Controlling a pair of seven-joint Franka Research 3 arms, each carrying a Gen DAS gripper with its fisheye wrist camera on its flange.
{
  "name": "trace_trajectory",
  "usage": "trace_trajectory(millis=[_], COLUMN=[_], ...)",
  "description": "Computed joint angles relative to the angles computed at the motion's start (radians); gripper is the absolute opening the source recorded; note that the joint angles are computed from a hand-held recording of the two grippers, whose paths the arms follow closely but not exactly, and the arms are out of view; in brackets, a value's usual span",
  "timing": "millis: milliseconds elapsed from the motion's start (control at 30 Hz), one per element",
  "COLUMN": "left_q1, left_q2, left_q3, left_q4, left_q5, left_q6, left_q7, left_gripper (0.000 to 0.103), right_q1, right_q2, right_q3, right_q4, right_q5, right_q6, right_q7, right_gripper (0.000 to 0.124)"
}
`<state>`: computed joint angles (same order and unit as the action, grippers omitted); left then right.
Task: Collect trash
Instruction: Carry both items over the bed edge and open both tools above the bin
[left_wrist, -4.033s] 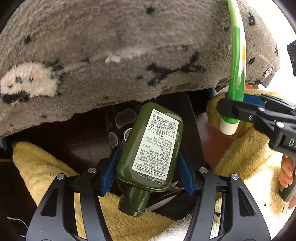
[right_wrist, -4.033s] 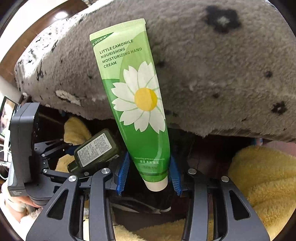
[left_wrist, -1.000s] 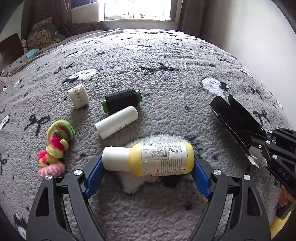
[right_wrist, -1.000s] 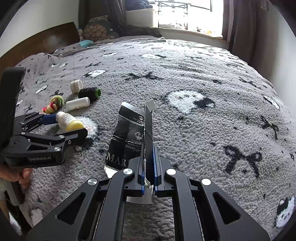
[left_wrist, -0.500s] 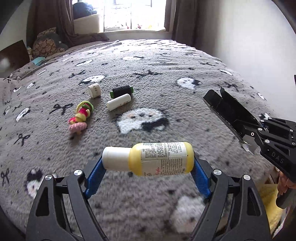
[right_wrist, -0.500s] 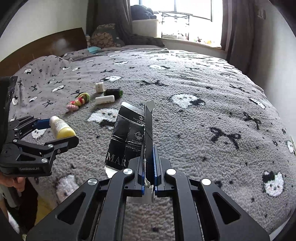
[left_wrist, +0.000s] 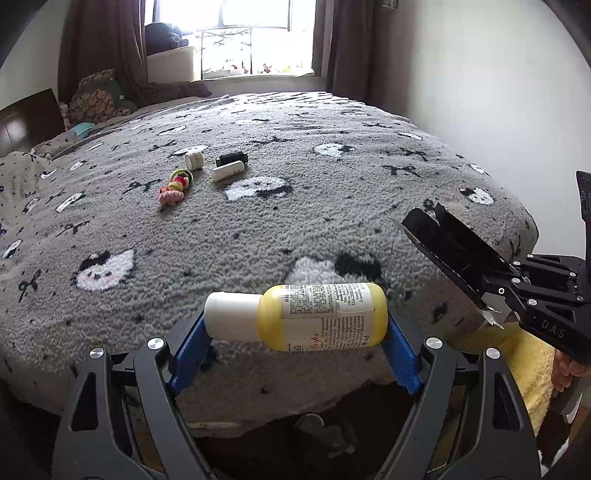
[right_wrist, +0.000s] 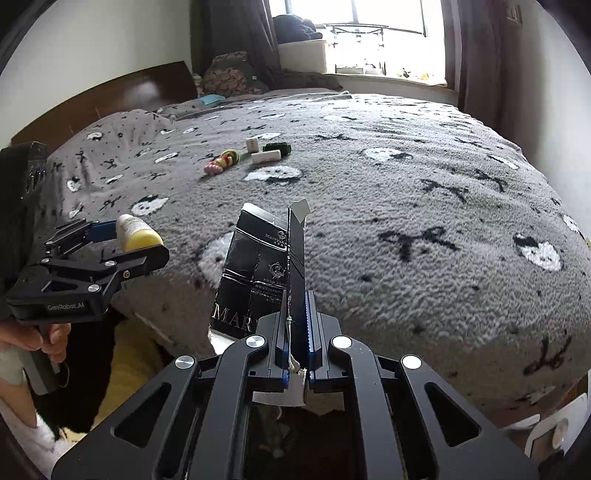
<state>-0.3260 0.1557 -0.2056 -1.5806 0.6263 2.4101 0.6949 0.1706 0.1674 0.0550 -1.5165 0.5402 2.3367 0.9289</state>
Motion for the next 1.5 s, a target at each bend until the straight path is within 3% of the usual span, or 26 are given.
trace_trajectory(millis=[267,733,1200,1500], left_q1=[-0.006,0.009,0.016,0.023], left_q2=[-0.092,-0.118,-0.043,0.04], left_q3=[-0.031,-0.052,-0.059,-0.07], left_q4=[-0.174,-0.367,-0.396,-0.343], left_q5=[-0.027,-0.218,-0.426,-0.548], left_q6=[0.022,0.032,0.02,-0.004], left_q7=[-0.069,-0.072,0.066,0.173], left_gripper=[0.078,0.078,0.078,0.078], right_q1=[0.008,0.034,0.054,0.058], right_q2=[-0.123,-0.13,-0.005,0.038], right_q3=[-0.008,-0.014,-0.006,-0.003], right_q4=[-0.18,-0.3,-0.246,-0.231], right_q5=[0.048,-0.056,-0.169,-0.176], right_q6=[-0.043,-0.181,-0.294,-0.297], right_q7=[-0.056,0.013,0.177,0.231], right_gripper=[0.008,0.008,0.008,0.008])
